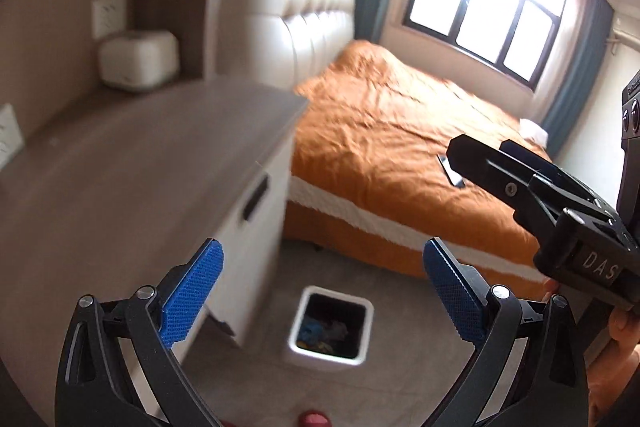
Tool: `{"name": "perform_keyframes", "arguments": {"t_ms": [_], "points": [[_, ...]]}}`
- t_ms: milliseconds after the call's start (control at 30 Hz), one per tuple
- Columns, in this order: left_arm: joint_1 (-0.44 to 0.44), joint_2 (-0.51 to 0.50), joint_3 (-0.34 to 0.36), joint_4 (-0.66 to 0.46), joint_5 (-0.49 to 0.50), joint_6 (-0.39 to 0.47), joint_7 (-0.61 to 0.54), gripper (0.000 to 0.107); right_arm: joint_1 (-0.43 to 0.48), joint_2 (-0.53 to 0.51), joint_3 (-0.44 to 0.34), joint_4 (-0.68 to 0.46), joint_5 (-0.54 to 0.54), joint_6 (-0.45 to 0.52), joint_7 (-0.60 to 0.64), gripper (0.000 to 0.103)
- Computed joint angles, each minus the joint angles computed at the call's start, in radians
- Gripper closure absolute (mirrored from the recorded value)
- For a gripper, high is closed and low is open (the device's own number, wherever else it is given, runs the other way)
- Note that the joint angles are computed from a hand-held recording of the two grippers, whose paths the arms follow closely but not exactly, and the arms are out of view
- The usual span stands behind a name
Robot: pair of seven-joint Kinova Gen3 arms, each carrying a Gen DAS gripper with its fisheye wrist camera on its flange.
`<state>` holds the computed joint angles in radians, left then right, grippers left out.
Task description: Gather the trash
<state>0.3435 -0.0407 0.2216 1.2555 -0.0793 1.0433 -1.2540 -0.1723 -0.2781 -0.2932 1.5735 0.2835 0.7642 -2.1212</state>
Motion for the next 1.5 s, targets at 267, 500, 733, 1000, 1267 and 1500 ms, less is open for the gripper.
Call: {"name": "perform_keyframes", "arguments": {"t_ms": [267, 500, 733, 1000, 1267, 1500], "points": [[-0.047, -0.09, 0.033, -0.094, -0.195, 0.134, 0.102, 0.009, -0.085, 0.067, -0.058, -0.155, 0.011, -0.014, 0.061, 0.005], [-0.158, -0.179, -0.051, -0.155, -0.112, 0.231, 0.014, 0.009, -0.33, 0.161, -0.078, -0.313, 0.229, 0.072, -0.072, 0.005], [-0.258, -0.24, -0.2, -0.198, -0.024, 0.303, -0.146, 0.009, -0.403, 0.31, -0.312, -0.516, 0.502, 0.272, -0.242, 0.004], [-0.315, -0.264, -0.382, -0.24, 0.122, 0.321, -0.326, 0.009, -0.704, 0.452, -0.294, -0.703, 0.797, 0.451, -0.327, 0.004], [-0.369, -0.264, -0.48, -0.263, 0.216, 0.364, -0.448, 0.009, -0.897, 0.53, -0.203, -0.822, 0.888, 0.534, -0.315, 0.004], [-0.397, -0.262, -0.516, -0.264, 0.251, 0.373, -0.496, 0.009, -1.0, 0.576, -0.113, -0.898, 0.895, 0.56, -0.284, 0.004]]}}
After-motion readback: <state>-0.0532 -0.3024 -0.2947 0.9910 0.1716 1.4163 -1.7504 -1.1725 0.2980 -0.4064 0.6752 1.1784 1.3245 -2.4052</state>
